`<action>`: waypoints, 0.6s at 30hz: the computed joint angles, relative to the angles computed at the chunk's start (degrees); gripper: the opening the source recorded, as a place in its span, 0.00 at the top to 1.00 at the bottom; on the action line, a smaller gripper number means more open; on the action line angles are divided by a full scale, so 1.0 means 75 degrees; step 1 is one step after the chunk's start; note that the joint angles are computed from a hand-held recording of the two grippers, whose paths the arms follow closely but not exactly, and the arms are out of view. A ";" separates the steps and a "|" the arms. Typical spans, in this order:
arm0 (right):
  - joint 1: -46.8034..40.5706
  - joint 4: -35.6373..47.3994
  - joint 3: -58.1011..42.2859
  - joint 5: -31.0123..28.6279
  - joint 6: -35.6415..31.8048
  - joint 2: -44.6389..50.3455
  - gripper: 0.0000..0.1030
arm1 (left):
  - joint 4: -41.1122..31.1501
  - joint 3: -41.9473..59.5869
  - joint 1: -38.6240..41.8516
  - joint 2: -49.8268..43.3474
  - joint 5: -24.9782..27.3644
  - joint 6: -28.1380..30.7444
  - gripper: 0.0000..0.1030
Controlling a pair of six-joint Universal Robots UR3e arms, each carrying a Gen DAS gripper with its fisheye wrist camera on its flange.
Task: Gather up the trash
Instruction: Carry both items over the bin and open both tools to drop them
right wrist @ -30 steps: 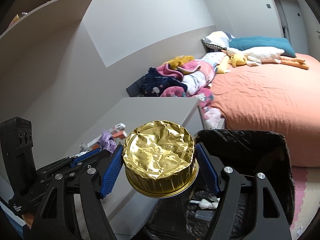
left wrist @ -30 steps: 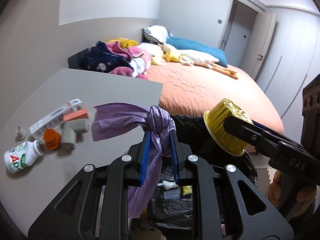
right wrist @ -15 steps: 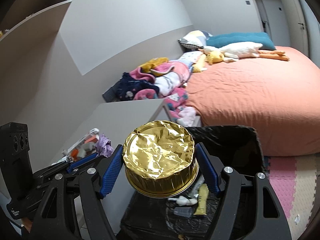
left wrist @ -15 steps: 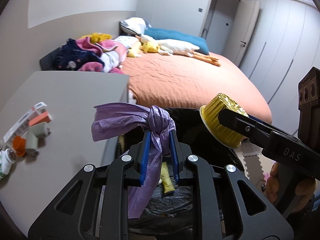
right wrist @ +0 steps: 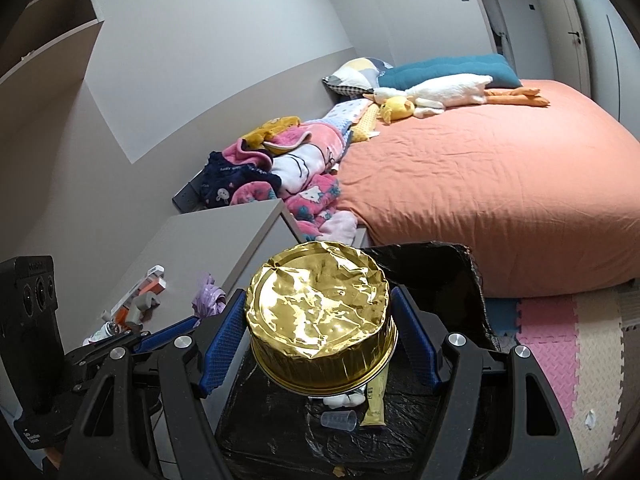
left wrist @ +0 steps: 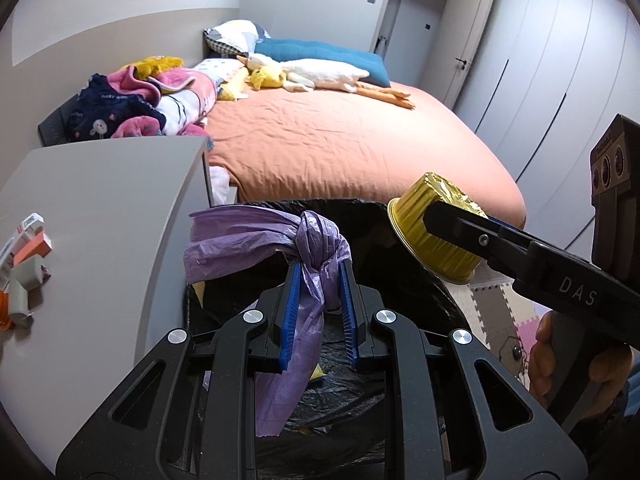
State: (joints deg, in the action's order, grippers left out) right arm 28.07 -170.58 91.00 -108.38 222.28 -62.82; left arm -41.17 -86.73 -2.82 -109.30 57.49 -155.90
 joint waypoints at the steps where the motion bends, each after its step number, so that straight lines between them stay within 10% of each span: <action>1: -0.0008 0.0011 0.0004 0.0000 0.0015 0.0014 0.29 | -0.0030 0.0060 -0.0011 -0.0057 0.0006 0.0006 0.81; 6: -0.0071 0.0055 0.0011 0.0046 0.0030 0.0017 0.29 | -0.0138 0.0236 -0.0026 -0.0224 0.0230 0.0002 0.65; 8: -0.0082 0.0245 -0.0094 0.0053 -0.0013 0.0005 0.25 | 0.0114 0.0158 -0.0110 -0.0196 0.0604 -0.0194 0.06; 18: 0.0114 0.0646 -0.0432 -0.0409 -0.0117 0.0078 0.14 | 0.0487 -0.0035 0.0024 -0.0057 0.0966 -0.0438 0.06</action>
